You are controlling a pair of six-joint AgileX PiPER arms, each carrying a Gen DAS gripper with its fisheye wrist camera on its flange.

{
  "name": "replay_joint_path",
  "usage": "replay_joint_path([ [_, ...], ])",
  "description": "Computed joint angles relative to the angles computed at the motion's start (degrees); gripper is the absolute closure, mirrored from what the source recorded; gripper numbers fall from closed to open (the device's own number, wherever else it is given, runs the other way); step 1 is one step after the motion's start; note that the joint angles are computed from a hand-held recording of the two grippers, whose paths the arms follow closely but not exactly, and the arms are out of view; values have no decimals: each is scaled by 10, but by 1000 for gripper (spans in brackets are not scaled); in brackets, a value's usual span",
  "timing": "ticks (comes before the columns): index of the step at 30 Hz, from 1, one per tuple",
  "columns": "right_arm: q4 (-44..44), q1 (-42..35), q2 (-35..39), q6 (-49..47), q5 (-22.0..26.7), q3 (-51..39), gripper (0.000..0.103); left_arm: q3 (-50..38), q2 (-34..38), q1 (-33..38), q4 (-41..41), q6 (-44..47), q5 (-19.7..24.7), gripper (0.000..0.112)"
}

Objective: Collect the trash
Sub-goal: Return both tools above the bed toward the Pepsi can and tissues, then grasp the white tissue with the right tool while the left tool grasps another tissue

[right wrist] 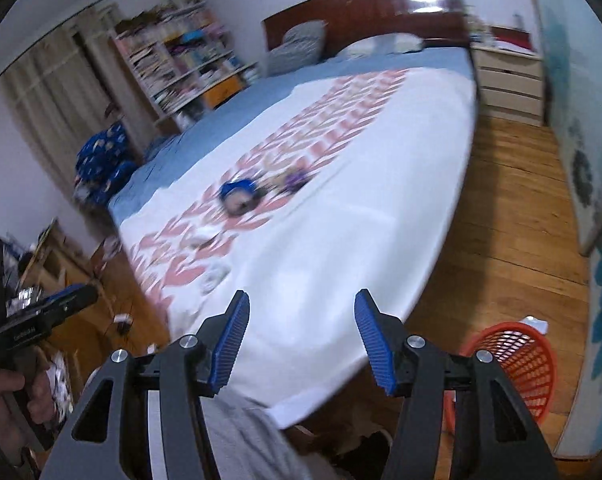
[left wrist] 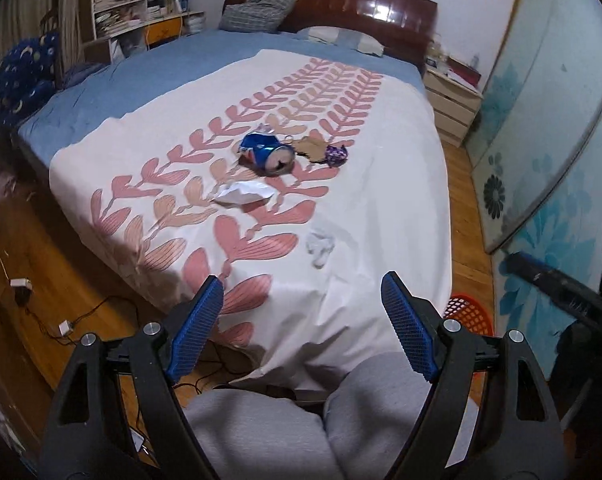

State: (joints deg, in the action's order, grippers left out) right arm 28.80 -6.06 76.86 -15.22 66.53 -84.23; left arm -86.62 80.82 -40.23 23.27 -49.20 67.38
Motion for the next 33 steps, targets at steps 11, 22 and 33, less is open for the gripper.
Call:
replay_joint_path([
  [11, -139, 247, 193, 88, -62, -149, 47, 123, -94, 94, -56, 34, -64, 32],
  [22, -209, 308, 418, 116, 18, -357, 80, 164, -100, 188, -133, 106, -110, 32],
  [33, -81, 209, 243, 59, -40, -167, 82, -33, 104, 278, -216, 258, -118, 27],
])
